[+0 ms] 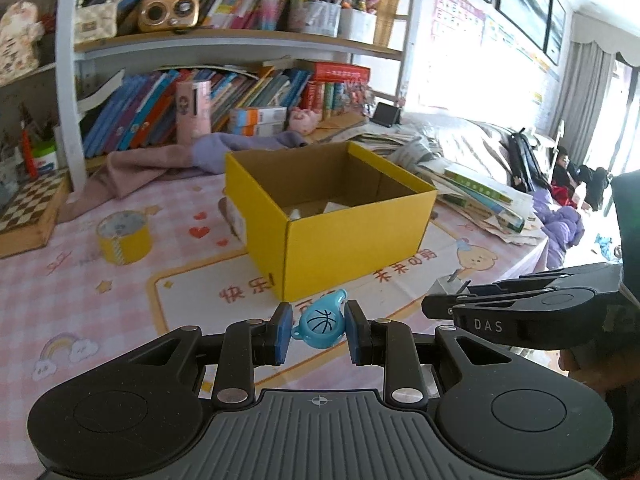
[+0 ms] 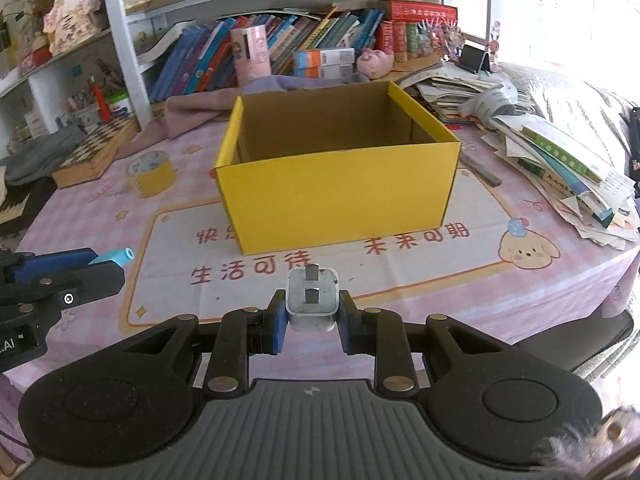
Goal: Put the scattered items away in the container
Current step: 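Carry blue clip with left tool while right tool carries plug to yellow box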
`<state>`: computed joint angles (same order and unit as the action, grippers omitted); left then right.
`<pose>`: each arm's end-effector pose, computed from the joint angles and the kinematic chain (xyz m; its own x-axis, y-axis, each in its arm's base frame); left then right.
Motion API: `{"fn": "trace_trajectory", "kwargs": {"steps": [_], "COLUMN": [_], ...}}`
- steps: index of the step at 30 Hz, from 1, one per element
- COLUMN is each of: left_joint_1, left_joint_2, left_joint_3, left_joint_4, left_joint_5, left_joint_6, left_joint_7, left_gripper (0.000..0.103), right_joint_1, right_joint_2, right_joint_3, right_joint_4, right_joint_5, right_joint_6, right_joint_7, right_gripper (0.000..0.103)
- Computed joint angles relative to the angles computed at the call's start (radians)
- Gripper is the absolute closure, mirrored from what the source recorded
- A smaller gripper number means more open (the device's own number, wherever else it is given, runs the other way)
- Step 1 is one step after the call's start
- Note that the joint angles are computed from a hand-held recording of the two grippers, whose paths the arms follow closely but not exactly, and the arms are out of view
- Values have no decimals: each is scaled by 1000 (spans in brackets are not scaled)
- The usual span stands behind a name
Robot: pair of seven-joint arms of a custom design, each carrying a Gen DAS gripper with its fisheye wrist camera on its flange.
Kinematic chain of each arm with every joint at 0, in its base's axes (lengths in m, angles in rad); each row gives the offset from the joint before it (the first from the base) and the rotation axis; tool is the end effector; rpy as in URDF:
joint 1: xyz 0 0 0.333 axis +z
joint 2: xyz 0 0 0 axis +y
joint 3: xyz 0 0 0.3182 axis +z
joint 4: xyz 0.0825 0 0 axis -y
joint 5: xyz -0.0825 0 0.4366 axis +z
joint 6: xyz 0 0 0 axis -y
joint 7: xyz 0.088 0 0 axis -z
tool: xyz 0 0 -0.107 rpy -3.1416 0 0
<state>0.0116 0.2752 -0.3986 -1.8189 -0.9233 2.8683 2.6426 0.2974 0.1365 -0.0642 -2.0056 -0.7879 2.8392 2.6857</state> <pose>0.6814 -0.2061 0.4452 -0.6002 -0.7931 0.1033 -0.5160 0.2853 -0.8077 0.6379 0.1908 0.4317 -0.1597 -0.9827 -0.0935 -0.6741 0.1778 -0.7169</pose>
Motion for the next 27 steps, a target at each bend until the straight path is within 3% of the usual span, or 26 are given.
{"fn": "trace_trajectory", "kwargs": {"steps": [16,22,27], "left_joint_1": [-12,21,17], "left_joint_2": [63,86,125], "left_joint_3": [-27,-85,-106], "left_joint_4": [60,90,144], "left_joint_5": [151,125,131], "left_joint_6": [-13,2,35], "left_joint_7": [-110,-45,-33], "left_gripper": [77,77,77], "right_joint_1": [-23,-25,-41], "right_joint_2": [3,2,26], "right_joint_3": [-19,-41,-48], "right_joint_4": [-16,-6,31], "right_joint_5": [58,-46,-59], "right_joint_6": [16,41,70], "right_joint_7": [-40,37,14], "right_gripper": [79,79,79]}}
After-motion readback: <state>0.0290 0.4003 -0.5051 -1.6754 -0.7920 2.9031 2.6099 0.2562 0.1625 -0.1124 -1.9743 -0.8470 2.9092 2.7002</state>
